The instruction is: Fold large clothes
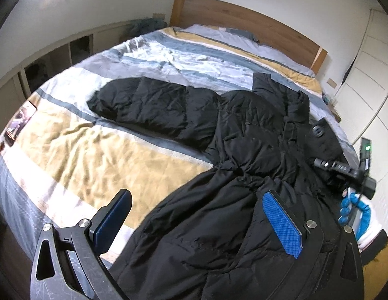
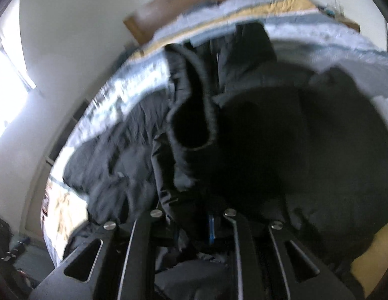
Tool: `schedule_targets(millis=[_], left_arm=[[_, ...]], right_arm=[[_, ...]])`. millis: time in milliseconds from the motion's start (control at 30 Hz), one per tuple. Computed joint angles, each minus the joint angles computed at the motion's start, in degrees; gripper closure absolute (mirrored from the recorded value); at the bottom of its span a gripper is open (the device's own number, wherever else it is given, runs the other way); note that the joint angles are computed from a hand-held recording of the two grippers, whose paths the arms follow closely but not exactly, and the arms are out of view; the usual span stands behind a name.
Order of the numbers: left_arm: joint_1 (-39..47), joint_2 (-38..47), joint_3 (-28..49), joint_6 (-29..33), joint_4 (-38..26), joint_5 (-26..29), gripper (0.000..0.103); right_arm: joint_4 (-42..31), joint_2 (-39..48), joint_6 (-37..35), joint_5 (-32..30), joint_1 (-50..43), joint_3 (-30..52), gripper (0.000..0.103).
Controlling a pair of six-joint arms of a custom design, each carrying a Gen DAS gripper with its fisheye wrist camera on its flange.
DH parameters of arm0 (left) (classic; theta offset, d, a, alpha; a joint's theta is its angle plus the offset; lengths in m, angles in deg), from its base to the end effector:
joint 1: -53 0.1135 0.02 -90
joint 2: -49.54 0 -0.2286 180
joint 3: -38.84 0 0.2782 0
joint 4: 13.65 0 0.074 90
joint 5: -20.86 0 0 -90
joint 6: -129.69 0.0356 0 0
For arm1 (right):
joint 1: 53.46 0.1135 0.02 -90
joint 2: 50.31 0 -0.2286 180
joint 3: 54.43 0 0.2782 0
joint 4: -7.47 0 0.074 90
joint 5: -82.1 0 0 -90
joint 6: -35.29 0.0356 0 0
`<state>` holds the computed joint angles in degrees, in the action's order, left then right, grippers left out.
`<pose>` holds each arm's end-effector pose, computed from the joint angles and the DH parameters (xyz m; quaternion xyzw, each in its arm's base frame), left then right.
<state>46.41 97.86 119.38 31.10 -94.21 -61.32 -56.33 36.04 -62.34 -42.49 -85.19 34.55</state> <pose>0.1743 -0.0250 0.3509 0.0080 0.9327 -0.1100 0.3432 0.2940 -0.1580 0.2639 0.1207 0.9198 0.1911 0.3208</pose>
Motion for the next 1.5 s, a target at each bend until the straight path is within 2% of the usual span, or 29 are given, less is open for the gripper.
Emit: schedule_targets(millis=[100, 200, 233, 267, 467, 600, 733, 833, 933, 1067, 1100, 1267, 1333, 1400, 1500], left_arm=[[0.9, -1.3, 1.4, -0.1, -1.2, -0.5, 0.001], [2.3, -2.0, 4.3, -0.4, -2.6, 0.1, 0.001], [2.6, -2.0, 5.7, -0.6, -3.1, 0.3, 0.001], [2.6, -1.5, 8.0, -0.8, -4.4, 0.3, 0.001], [-0.5, 5.1, 26.4, 0.3, -13.9, -0.3, 0.001], [-2.2, 10.7, 38.6, -1.3, -18.7, -2.7, 0.000], [-1.6, 14.9, 44.3, -1.6, -20.0, -4.1, 0.000], [-1.3, 16.7, 43.0, -2.8, -17.9, -3.8, 0.000], [-4.2, 17.0, 38.5, -5.2, -13.8, -6.8, 0.001], [-11.7, 19.5, 31.4, -7.4, -5.3, -12.6, 0.001], [-14.5, 21.1, 29.5, -8.1, -2.1, -14.8, 0.001], [-23.6, 32.2, 24.5, -10.6, 12.9, -18.2, 0.001], [-26.4, 37.4, 24.5, -11.3, 17.9, -18.2, 0.001], [-29.4, 44.5, 27.6, -12.2, 20.8, -17.2, 0.001], [-33.0, 53.0, 34.5, -12.5, 20.0, -15.6, 0.001]], right_arm=[[-0.6, 1.8, -0.5, 2.5, 1.2, -0.6, 0.080], [-3.2, 2.4, -1.1, 2.6, 2.1, 0.7, 0.050], [-4.2, 1.9, -1.6, 2.3, 2.3, 0.8, 0.036], [-5.5, 1.0, -2.0, 2.1, 2.5, 1.2, 0.033], [-12.6, -6.6, -3.6, -1.2, 0.5, 3.8, 0.033], [-20.9, -9.8, -8.7, -5.2, -5.4, 9.9, 0.033], [-29.0, -10.2, -17.8, -7.9, -12.6, 17.3, 0.033], [-32.0, -9.1, -22.8, -9.2, -17.2, 20.5, 0.033], [-29.2, -8.5, -23.5, -8.1, -19.5, 19.9, 0.033], [-17.7, -6.6, -19.7, -2.4, -20.1, 14.9, 0.033], [-15.1, -6.0, -19.1, -1.6, -20.2, 13.8, 0.033], [-1.7, -2.7, -18.6, 0.8, -19.1, 7.8, 0.033], [3.2, -0.7, -19.2, 1.8, -18.3, 6.9, 0.033], [6.6, 1.8, -19.4, 2.1, -18.1, 7.1, 0.033], [7.0, 6.1, -18.7, 1.4, -18.5, 10.0, 0.033]])
